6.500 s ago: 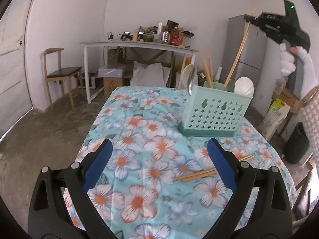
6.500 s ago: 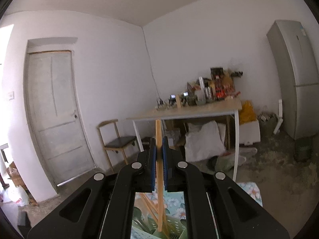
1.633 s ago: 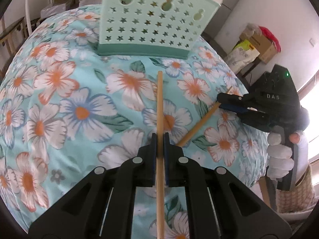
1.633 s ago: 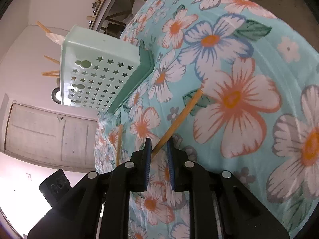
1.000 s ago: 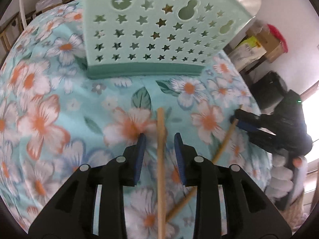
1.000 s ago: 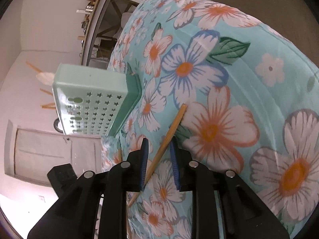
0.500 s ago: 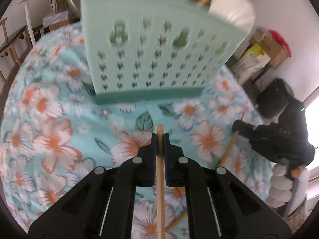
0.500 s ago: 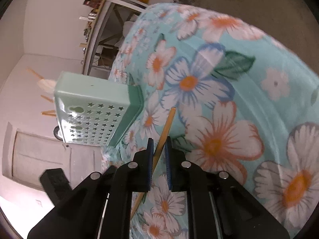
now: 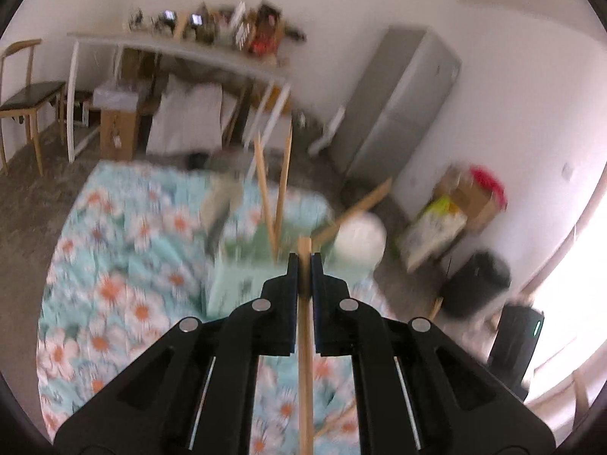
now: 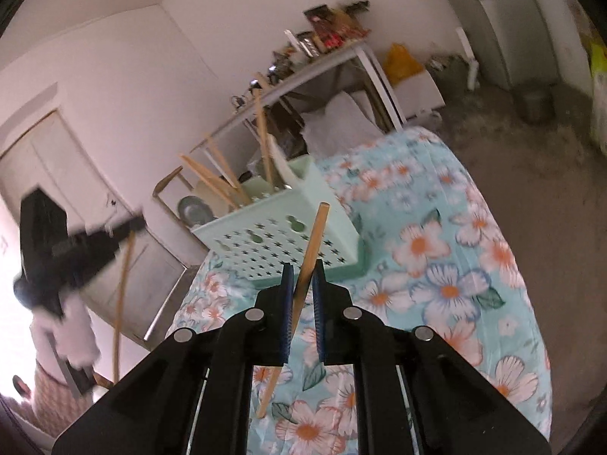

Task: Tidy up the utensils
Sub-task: 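Lift the held chopsticks up toward the mint-green holder with both tools, then insert the chopstick into the holder with the left tool while the right tool inserts its chopstick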

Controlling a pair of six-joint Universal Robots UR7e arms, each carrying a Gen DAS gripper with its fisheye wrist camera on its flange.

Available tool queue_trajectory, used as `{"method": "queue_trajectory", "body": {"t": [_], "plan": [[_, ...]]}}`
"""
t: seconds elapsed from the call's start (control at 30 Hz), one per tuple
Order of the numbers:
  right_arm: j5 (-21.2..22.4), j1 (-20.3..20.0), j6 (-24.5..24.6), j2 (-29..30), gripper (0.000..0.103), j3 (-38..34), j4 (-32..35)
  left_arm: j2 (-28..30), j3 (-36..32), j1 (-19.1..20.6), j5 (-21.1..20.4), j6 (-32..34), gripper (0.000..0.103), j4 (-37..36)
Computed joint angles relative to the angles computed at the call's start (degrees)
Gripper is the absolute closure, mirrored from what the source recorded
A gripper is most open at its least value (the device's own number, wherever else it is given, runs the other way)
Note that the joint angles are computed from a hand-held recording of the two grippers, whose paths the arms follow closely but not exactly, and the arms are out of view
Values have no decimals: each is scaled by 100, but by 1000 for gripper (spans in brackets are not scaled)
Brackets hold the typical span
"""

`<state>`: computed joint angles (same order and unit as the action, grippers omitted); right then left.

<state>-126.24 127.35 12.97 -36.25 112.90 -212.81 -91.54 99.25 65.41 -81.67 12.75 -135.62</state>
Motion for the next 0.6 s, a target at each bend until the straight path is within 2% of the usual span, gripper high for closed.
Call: {"method": "queue_trajectory", "body": {"t": [0.17,0.3,0.6], "plan": [[7,23,52,11,93,-14,82,242,-11,-77,-198,-147,97,-1507],[8,6,131,-3,93,-10,133,525,-292,-93,-324,-267,97,-1976],[54,-53,169,-5,93,-67,264,1289,-509,-342,-141,119,97,-3828]]}}
